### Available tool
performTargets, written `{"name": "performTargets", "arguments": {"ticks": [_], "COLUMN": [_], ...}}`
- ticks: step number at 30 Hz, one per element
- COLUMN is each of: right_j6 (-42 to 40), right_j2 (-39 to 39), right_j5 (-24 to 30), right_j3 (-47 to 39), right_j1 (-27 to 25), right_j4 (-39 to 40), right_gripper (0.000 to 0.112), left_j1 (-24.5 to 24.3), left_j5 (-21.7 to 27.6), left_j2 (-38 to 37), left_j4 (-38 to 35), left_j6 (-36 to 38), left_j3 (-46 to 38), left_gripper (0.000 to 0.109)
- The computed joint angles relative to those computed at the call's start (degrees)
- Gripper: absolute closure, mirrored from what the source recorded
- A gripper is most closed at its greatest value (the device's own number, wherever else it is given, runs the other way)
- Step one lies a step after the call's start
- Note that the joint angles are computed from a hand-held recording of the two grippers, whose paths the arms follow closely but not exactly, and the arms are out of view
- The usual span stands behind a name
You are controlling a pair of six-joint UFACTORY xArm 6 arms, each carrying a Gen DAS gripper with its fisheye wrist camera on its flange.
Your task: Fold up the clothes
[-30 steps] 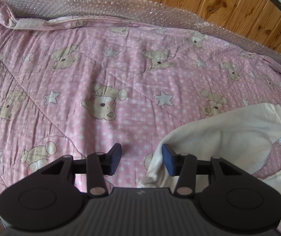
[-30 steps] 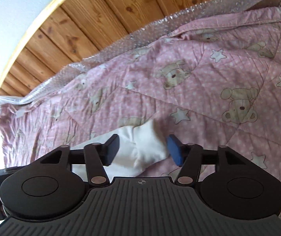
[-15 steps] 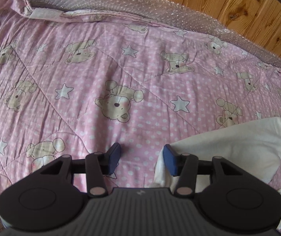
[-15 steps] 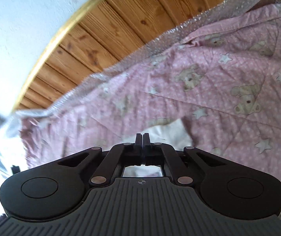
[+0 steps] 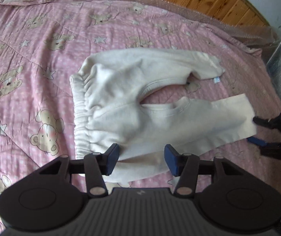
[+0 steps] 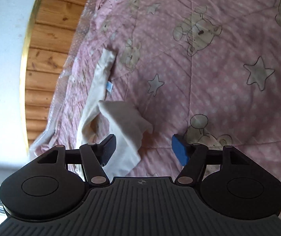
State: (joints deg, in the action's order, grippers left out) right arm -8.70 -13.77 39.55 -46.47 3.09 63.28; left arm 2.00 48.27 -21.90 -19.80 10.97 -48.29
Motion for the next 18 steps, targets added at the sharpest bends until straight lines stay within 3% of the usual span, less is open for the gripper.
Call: {"name": "performTargets", "arguments": {"ticks": [1, 2, 5, 7, 8, 9, 10, 11, 14, 16, 18], "right_j6": [-1.68, -1.22, -10.62, -17.31, -19.96, -20.44, -18.52, -16.62, -15.72, -17.49, -18.23], "right_j2": [0.8, 1.58, 2.02, 1.08, 0.63, 0.64, 0.59, 0.11, -2.21, -2.17, -0.76], "right_j5": [-2.36, -4.47, -9.1, -9.99, -10.41, -9.67, -8.65, -8.93, -6.87, -6.07, -7.02], "right_j3": [-1.37, -3.04, -9.53, -9.23, -8.3, -7.89, -7.39, -6.26, -3.95, -3.32, -3.66], "right_j1": [2.06, 4.07, 11.15, 15.85, 18.15, 19.57, 19.72, 19.57, 16.83, 15.21, 14.92], "right_j4": [-0.61, -3.36, -20.5, -32.5, -38.13, -42.36, -44.19, -44.41, -31.67, -20.89, -16.86], "right_gripper": [0.081, 0.098, 0.102, 0.102, 0.101, 0.09, 0.07, 0.064, 0.054, 0.04, 0.04], "left_j1": [-0.09, -0.18, 1.09, 1.64, 1.61, 1.57, 1.3, 1.06, 1.07, 1.23, 1.33], "left_j5": [-0.3, -0.58, -0.06, 0.25, 0.26, 0.25, 0.11, 0.01, -0.34, -0.52, -0.4], "left_j2": [0.68, 1.36, 1.82, 1.51, 1.3, 1.09, 0.91, 0.86, 0.75, 0.59, 0.7], "left_j4": [0.54, 1.09, 0.38, -0.44, -0.28, -0.11, 0.44, 0.91, 0.42, -0.15, -0.36], "left_j6": [-0.69, -1.41, -2.6, -1.41, -0.93, -0.46, -0.13, 0.42, 1.66, 2.13, 1.85], "left_j3": [-0.02, -0.04, -0.21, 0.05, 0.29, 0.54, 0.78, 0.87, 1.19, 1.47, 1.34], "left_gripper": [0.061, 0.061, 0.064, 0.064, 0.064, 0.064, 0.064, 0.064, 0.064, 0.064, 0.064]}}
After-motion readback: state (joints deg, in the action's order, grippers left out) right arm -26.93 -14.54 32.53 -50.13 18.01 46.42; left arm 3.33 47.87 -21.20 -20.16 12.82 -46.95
